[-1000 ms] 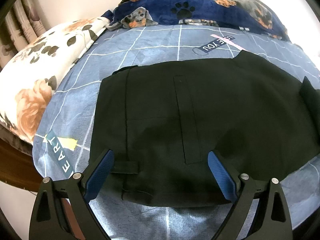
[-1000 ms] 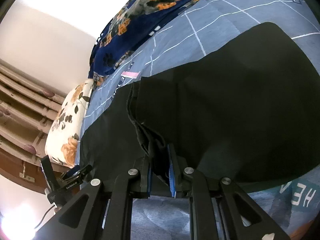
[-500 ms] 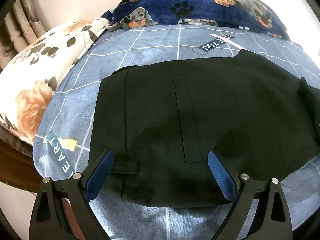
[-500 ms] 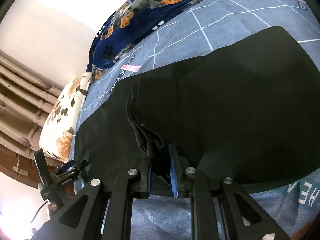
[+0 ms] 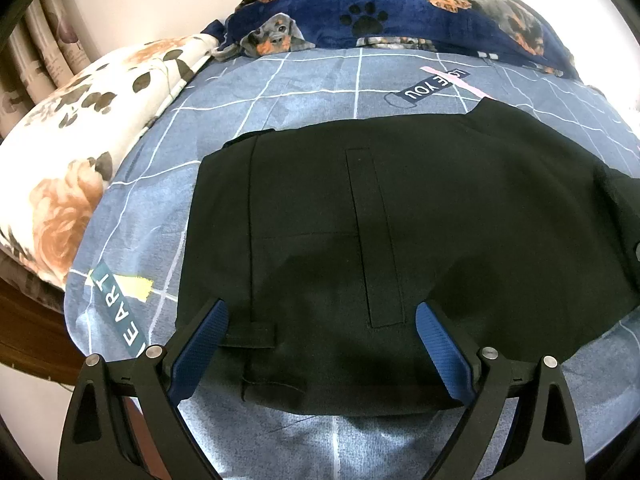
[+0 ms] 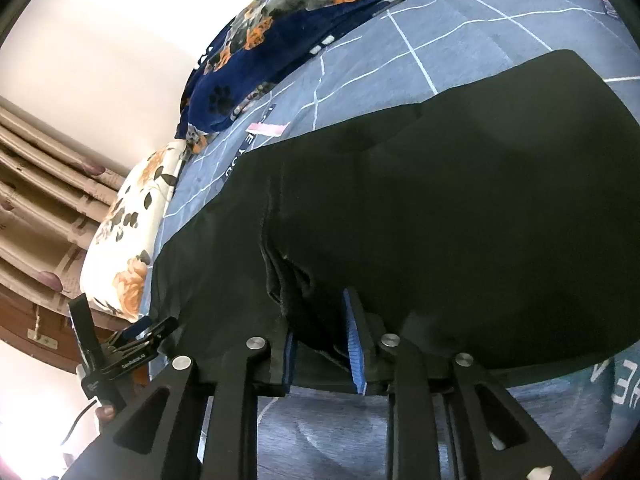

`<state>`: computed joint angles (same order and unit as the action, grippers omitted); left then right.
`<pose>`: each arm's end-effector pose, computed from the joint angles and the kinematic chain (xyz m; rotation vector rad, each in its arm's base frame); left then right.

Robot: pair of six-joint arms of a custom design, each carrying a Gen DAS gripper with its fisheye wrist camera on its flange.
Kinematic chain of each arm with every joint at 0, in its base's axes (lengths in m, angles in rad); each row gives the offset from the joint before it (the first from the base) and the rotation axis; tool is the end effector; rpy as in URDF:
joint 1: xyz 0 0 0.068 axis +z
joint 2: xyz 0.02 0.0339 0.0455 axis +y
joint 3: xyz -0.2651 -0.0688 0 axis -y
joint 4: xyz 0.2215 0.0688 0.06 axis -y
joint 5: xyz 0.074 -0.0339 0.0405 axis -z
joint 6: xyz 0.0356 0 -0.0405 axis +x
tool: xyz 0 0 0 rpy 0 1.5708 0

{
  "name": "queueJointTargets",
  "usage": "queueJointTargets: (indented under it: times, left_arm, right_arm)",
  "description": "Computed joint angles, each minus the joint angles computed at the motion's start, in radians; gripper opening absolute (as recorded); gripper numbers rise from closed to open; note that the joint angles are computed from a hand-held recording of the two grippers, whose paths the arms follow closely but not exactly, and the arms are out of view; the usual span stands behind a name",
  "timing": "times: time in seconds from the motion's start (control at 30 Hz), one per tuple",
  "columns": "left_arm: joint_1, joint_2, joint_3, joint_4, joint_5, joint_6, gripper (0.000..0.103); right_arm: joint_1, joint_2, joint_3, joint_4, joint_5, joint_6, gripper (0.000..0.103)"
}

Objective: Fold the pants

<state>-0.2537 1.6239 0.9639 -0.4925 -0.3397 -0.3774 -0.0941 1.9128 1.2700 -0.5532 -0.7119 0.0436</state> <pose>0.2832 -0.0612 0.1915 -0.2582 2.6197 0.2556 0.3597 -0.0106 0.1846 -0.0040 2.6042 0.9531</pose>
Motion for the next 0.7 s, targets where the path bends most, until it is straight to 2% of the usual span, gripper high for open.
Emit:
queueJointTargets:
  times: [0.7]
  left_arm:
    - [0.001, 0.000, -0.002, 0.003, 0.000, 0.001, 0.096]
  right_arm:
    - [0.010, -0.001, -0.015, 0.016, -0.011, 0.008, 0.032]
